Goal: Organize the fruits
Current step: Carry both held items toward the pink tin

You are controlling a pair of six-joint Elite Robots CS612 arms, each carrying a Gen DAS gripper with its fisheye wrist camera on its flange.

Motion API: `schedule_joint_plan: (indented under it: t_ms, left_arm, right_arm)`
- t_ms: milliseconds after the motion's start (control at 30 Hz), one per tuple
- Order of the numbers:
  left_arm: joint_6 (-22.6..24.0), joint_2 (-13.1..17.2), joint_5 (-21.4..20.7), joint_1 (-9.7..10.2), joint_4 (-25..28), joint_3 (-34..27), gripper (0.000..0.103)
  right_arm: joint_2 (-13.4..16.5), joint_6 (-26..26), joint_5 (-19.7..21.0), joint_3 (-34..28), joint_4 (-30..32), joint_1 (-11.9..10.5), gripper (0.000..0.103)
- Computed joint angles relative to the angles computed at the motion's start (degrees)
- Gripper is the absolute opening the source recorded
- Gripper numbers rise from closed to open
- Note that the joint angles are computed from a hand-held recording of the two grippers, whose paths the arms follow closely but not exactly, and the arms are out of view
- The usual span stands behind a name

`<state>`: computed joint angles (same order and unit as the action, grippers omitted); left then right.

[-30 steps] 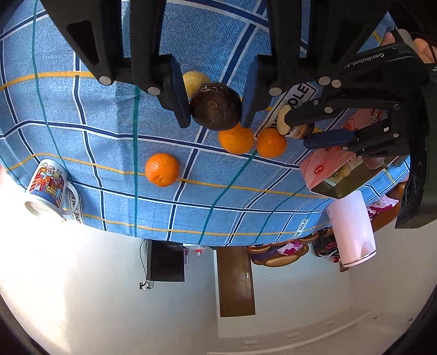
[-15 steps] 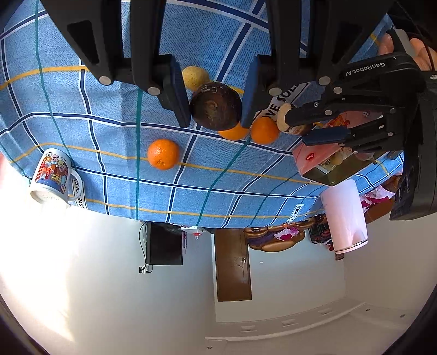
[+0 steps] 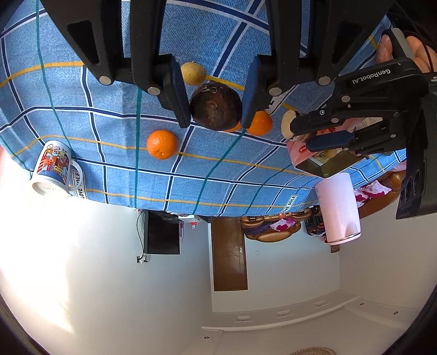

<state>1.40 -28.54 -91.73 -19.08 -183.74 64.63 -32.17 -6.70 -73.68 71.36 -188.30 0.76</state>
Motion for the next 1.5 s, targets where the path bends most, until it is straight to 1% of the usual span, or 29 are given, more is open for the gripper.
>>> schedule_joint_plan:
  t_ms: [1133,1233,1333,1500]
  left_arm:
    - [-0.3,-0.2,2.4,-0.25,-10.1,2.6,0.038]
    - [-0.4,-0.3,2.6,-0.26,-11.0,2.9,0.038]
    - [-0.8,-0.4,2.1,-0.06,-10.5,2.9,0.038]
    - [-1.5,-0.6,2.5,0.36,-10.6,3.3,0.038]
  right_arm:
    - [0.0,0.3,1.1,1.9,-8.6,-0.2,0.04]
    - [0.0,0.1,1.0,1.8,-8.5,-0.2,0.04]
    - [0.0,-0.4,1.1,1.7,-8.2,-0.1,0.039]
    - [0.1,-1.5,1.2,1.0,-6.8,0.3,0.039]
